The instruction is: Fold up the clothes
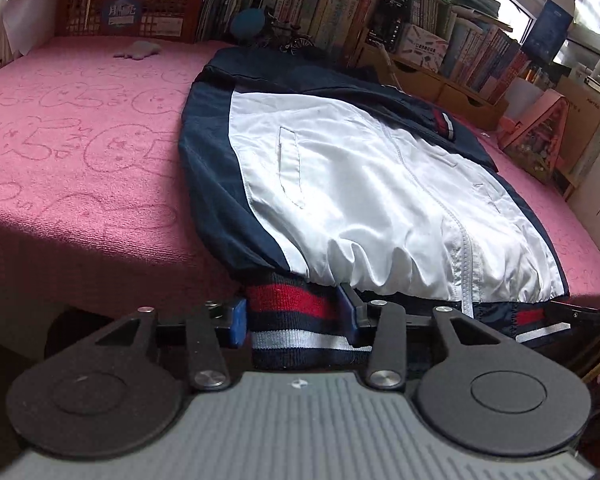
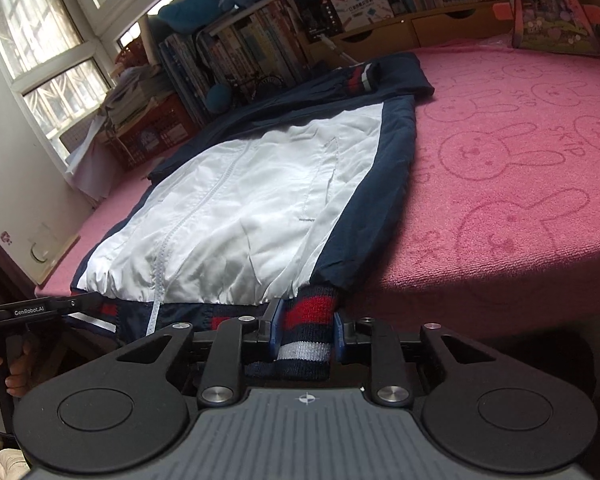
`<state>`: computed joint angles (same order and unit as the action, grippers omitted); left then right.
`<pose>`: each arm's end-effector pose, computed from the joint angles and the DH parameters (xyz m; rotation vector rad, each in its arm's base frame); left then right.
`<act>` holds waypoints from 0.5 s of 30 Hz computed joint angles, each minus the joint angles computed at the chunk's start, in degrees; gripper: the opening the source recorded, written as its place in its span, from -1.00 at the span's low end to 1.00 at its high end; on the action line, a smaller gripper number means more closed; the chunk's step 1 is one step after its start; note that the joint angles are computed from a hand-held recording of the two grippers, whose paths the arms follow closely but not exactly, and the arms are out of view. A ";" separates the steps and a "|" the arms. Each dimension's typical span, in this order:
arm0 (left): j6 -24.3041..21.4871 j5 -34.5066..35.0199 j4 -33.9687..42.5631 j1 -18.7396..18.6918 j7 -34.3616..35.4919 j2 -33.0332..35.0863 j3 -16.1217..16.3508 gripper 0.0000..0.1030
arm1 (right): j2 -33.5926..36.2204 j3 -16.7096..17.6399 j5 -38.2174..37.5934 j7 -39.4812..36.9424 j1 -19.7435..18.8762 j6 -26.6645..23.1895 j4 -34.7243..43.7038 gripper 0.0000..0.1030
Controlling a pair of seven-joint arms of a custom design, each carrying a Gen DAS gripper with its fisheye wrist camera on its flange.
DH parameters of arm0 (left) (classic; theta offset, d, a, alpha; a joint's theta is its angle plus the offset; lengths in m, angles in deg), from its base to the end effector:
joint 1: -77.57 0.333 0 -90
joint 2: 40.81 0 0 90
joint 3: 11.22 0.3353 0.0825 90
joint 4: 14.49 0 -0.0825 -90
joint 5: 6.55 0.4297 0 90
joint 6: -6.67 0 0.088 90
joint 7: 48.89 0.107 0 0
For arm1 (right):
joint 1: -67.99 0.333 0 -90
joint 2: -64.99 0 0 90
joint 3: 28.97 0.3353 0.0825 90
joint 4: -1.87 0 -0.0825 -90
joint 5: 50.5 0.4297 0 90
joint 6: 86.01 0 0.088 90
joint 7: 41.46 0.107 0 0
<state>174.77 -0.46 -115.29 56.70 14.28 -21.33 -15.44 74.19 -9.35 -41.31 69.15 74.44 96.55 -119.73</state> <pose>0.6704 -0.3142 0.4700 -1.8086 1.8991 -1.0808 0.5949 0.2652 0.4395 -1.5058 1.6626 -0.2751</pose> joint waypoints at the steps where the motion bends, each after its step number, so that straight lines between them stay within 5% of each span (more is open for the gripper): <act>1: -0.19 -0.09 0.20 -0.02 -0.15 0.19 0.05 -0.13 | 0.22 0.67 0.54 -0.32 -0.60 -0.19 0.13 -0.37; 4: -0.48 -0.20 0.76 -0.08 -0.67 0.83 0.15 -0.02 | 1.15 1.69 1.48 -1.26 -1.56 -0.87 0.99 -0.30; 11: 0.55 -5.59 0.01 2.36 1.56 0.97 -2.51 0.11 | 3.71 10.51 10.03 -8.97 -8.98 -1.73 3.04 -0.21; 15: 1.03 -7.16 -0.26 2.25 2.56 0.15 -2.63 -0.32 | 4.17 13.04 13.41 -10.39 -10.82 -0.69 3.08 -0.36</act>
